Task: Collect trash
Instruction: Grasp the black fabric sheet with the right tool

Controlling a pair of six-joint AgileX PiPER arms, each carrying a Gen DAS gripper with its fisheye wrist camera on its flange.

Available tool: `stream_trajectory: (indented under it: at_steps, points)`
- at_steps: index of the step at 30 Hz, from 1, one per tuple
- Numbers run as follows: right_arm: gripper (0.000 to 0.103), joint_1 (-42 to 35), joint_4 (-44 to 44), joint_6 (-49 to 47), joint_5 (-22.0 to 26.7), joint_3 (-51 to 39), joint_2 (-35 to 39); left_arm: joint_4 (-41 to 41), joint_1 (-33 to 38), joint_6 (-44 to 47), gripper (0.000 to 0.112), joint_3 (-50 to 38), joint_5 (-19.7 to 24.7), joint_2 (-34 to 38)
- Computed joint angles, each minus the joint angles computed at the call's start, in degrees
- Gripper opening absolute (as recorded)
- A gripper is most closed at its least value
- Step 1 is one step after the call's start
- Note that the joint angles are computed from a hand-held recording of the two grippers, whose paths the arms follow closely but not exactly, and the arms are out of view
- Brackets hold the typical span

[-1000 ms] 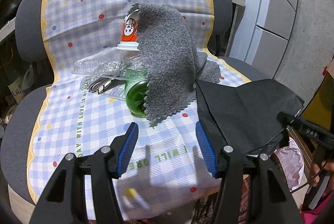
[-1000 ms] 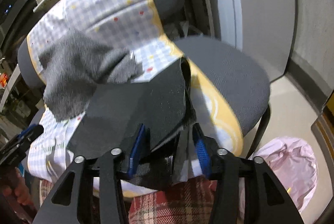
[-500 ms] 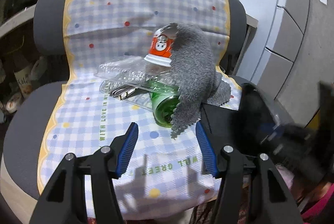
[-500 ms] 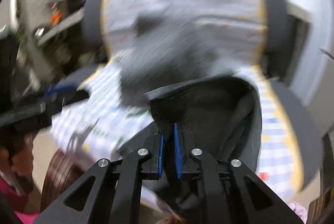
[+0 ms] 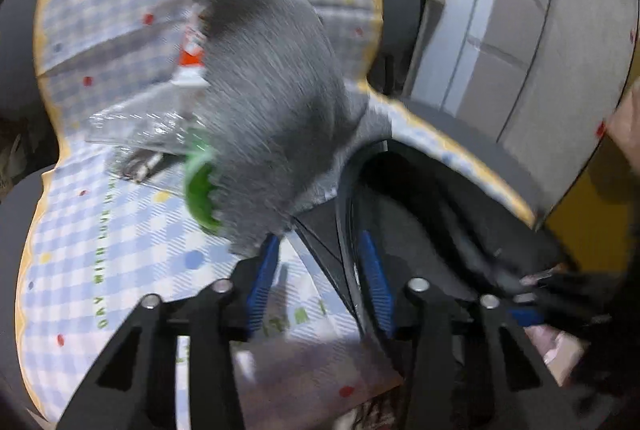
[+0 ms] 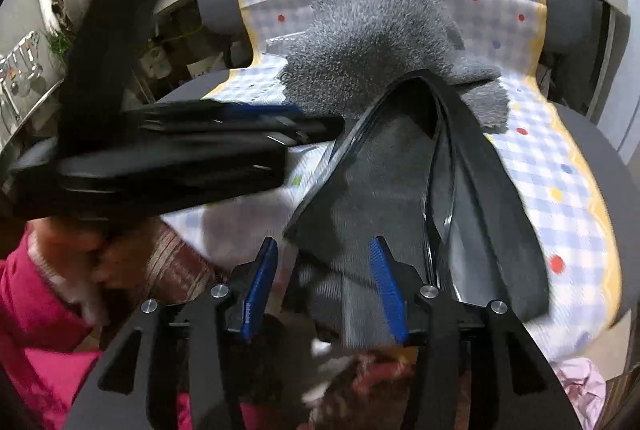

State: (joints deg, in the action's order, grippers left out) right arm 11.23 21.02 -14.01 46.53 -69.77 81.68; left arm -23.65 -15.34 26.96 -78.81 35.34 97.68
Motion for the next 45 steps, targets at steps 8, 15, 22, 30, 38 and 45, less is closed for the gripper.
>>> stream_trajectory:
  at_steps: [8,15,22,30,38,45]
  points:
    - [0.050,-9.5,3.8,-2.2,-0.3,4.1,-14.9,12.9,-3.6,-7.1,0.026,0.6,-0.6,1.5]
    - [0.049,-15.7,8.5,-2.3,-3.8,4.9,-6.8,8.5,-1.5,-4.3,0.026,0.8,0.7,1.4]
    - [0.059,-10.9,6.4,-0.3,-5.5,4.7,2.5,5.3,0.1,-1.5,0.026,1.8,0.9,0.8]
    - [0.063,-4.8,1.6,4.4,-10.7,6.3,2.6,0.2,2.2,3.6,0.026,6.3,-1.9,-1.4]
    - [0.055,-13.0,18.0,-4.0,-0.7,7.4,1.2,2.0,2.8,2.3,0.026,7.7,-1.5,-2.6]
    - [0.051,-19.1,25.1,-7.2,5.8,11.4,-0.1,4.4,2.1,0.5,0.026,6.5,-1.1,-2.0]
